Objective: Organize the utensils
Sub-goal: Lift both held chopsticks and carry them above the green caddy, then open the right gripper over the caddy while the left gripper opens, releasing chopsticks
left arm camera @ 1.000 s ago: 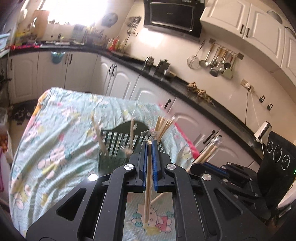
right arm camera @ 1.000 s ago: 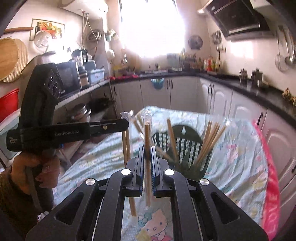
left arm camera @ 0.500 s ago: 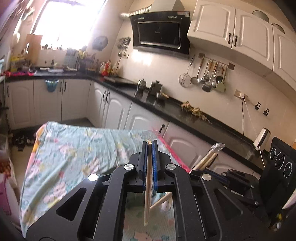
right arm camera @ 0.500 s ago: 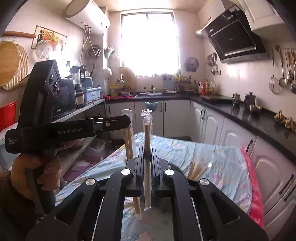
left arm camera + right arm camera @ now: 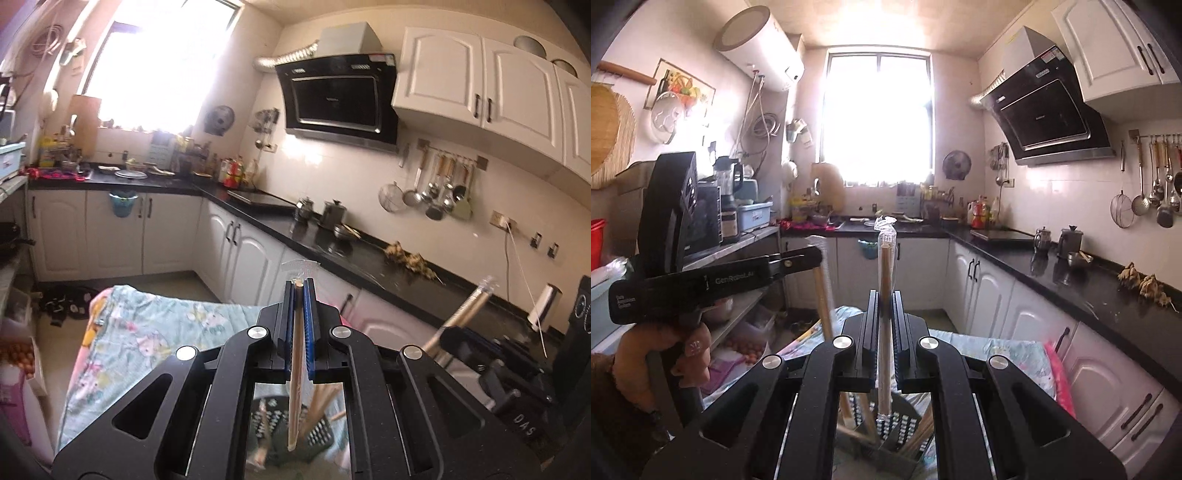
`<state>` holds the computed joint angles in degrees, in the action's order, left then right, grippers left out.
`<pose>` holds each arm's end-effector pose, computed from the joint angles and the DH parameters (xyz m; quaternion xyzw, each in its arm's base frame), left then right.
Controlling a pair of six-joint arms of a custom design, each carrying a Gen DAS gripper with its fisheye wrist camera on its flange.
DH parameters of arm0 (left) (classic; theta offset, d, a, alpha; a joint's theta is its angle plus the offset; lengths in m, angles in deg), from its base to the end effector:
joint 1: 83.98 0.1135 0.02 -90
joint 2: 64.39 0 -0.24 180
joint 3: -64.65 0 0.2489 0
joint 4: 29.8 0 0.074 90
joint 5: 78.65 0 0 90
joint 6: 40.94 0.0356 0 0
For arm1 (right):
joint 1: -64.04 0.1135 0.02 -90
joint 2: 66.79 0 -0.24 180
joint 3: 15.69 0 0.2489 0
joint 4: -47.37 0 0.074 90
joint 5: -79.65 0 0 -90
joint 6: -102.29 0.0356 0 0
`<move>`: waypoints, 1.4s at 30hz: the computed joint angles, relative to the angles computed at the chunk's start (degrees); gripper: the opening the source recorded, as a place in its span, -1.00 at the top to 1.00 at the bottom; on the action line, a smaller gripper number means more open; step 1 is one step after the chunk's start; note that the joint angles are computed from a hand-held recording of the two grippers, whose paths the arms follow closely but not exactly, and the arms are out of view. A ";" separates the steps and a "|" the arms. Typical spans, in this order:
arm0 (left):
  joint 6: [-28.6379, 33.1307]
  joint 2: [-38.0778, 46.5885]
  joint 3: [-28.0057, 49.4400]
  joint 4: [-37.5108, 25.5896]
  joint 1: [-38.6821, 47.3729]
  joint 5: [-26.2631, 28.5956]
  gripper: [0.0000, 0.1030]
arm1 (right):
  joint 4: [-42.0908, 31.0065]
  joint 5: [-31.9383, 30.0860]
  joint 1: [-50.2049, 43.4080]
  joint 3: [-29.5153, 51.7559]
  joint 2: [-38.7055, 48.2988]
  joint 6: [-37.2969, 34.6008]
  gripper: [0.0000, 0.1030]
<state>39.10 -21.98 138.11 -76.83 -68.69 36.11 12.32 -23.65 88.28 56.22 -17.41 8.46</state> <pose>0.1566 0.0274 0.3745 -0.0445 0.7893 -0.1437 0.5953 0.1787 0.0895 0.3675 -0.2582 0.7340 0.1990 0.5957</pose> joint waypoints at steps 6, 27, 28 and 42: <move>0.35 1.66 -1.12 3.86 4.56 1.01 0.96 | 3.36 0.70 -1.01 -1.15 3.27 0.36 0.87; 2.54 1.96 -19.66 18.89 2.71 -3.31 0.95 | 14.66 5.59 1.70 -11.13 15.02 2.74 0.87; 2.69 2.10 -20.13 18.78 2.91 -2.62 0.95 | 14.95 5.99 2.08 -11.69 15.08 3.18 0.86; 6.03 -1.80 -21.57 8.69 9.38 5.57 0.05 | 12.42 4.73 1.73 -16.53 9.29 6.67 0.12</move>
<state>45.13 -23.78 116.53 -68.13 -59.31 41.68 24.74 -18.92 90.01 39.68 -8.11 15.13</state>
